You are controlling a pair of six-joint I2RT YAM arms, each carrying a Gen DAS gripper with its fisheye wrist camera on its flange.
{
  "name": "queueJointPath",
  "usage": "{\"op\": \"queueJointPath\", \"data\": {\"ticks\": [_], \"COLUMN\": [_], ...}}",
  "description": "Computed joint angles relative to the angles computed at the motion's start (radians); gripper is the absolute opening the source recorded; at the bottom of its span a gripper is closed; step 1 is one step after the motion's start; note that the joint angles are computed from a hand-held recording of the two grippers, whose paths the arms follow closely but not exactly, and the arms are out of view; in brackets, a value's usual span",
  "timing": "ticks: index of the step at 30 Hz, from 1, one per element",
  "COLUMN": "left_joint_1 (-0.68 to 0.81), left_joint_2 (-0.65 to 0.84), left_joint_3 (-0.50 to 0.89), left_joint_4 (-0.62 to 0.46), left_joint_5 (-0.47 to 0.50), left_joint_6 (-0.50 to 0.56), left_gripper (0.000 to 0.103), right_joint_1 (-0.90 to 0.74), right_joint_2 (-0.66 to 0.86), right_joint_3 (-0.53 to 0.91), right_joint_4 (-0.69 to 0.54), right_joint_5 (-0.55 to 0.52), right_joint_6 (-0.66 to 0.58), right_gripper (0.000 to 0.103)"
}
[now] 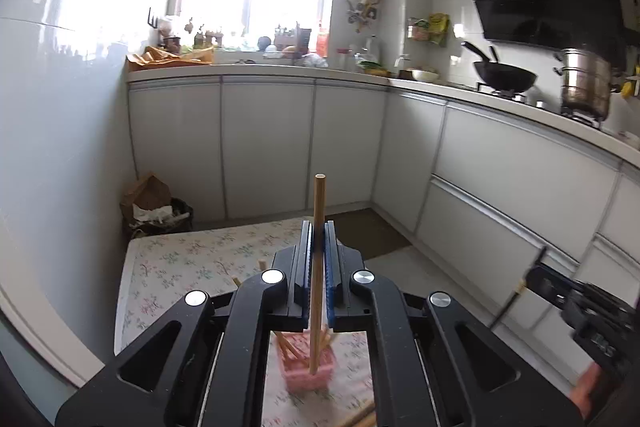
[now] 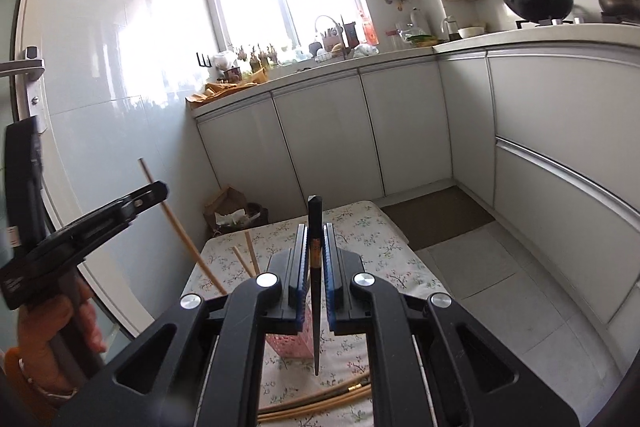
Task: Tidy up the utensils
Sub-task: 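Carry both chopsticks over the pink cup and open both grippers to drop them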
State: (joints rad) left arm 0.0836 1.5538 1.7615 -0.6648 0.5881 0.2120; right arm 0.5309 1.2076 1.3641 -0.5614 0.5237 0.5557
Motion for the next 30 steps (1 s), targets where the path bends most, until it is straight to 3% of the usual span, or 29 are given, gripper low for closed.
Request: {"op": "queueJointPath", "data": {"ticks": [8, 15, 18, 28, 30], "left_joint_1": [-0.039, 0.087, 0.128, 0.222, 0.229], "left_joint_2": [0.072, -0.066, -0.095, -0.095, -0.085], "left_joint_3": [-0.131, -0.323, -0.324, -0.326, -0.319], "left_joint_4": [0.14, 0.334, 0.344, 0.389, 0.388], "left_joint_5": [-0.088, 0.02, 0.027, 0.051, 0.046], "left_joint_6": [0.003, -0.155, -0.191, -0.246, -0.244], "left_gripper": [0.006, 0.033, 0.04, 0.047, 0.051], "right_joint_1": [-0.049, -0.065, -0.071, -0.074, -0.065], "right_joint_2": [0.097, 0.212, 0.281, 0.496, 0.518], "right_joint_3": [-0.002, 0.067, 0.107, 0.211, 0.215], "right_joint_4": [0.102, 0.189, 0.233, 0.329, 0.332], "right_joint_5": [-0.074, -0.098, -0.104, -0.123, -0.119], "right_joint_6": [-0.002, -0.017, -0.019, -0.035, -0.039], "right_gripper": [0.007, 0.007, 0.007, 0.009, 0.016]}}
